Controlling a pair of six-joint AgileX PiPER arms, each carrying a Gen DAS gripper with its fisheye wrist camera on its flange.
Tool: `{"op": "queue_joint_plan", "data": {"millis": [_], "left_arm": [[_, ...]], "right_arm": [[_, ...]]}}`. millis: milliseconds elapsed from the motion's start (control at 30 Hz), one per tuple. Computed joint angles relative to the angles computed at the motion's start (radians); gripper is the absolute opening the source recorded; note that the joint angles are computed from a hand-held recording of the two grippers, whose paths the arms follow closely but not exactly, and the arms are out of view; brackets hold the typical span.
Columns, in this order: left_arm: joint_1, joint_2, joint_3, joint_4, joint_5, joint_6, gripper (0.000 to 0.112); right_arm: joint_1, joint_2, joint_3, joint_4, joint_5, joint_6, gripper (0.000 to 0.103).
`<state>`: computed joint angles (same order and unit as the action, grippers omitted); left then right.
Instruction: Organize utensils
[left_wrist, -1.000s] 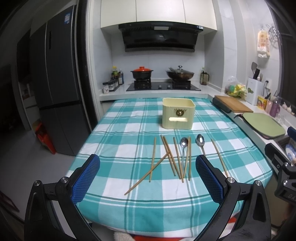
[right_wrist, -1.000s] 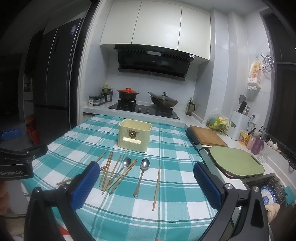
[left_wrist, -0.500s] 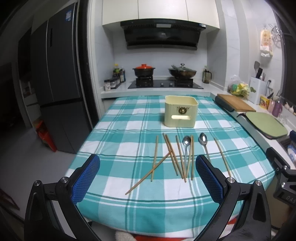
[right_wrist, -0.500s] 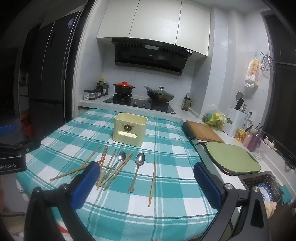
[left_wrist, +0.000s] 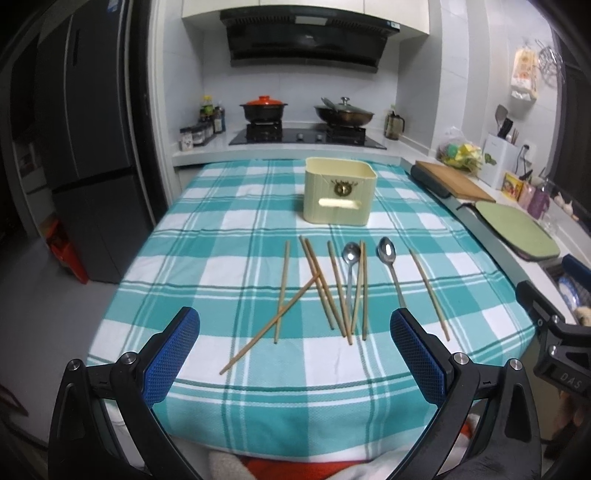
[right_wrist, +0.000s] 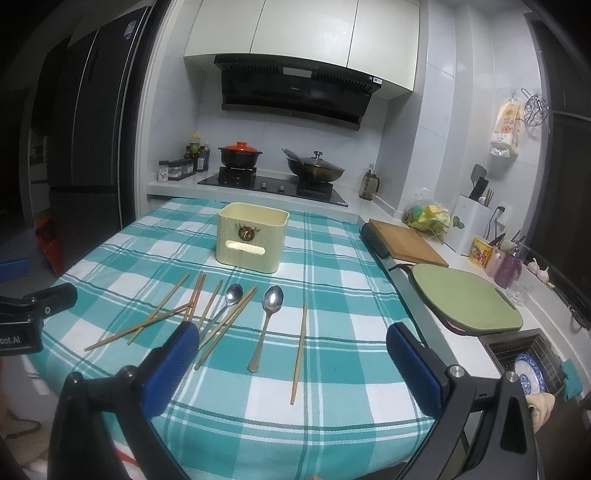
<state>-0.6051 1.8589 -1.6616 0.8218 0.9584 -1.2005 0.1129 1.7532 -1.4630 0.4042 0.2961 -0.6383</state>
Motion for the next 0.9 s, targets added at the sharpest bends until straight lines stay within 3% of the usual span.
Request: {"op": "queue_joint_plan", "data": {"millis": [167, 333, 533, 667, 800, 900], "left_arm": [[0.036, 0.042, -0.049, -0.103, -0.010, 0.095, 0.103], [0.105, -0.026, 0.080, -0.097, -0.179, 0.020, 0.103], [0.215, 0.002, 0.110, -0.101, -0.189, 0.012, 0.103], [0.297, 0.062, 0.073, -0.209, -0.220, 0.170, 0.102], [0.399, 0.119, -0.016, -0.433, -0.262, 0.445, 0.102], [0.455, 0.197, -0.149, -0.591, -0.231, 0.655, 0.102]], "right_arm": [[-0.001, 0.035, -0.039, -0.035, 0.018, 0.036, 0.103], [-0.020, 0.072, -0.069, 0.055, 0.035, -0.036, 0.103], [-0.052, 0.154, -0.143, 0.177, 0.095, -0.146, 0.103], [-0.063, 0.239, -0.244, 0.186, 0.176, -0.136, 0.103], [-0.063, 0.336, -0.363, 0.134, 0.251, -0.080, 0.103], [-0.057, 0.400, -0.439, 0.080, 0.276, -0.038, 0.103]]}}
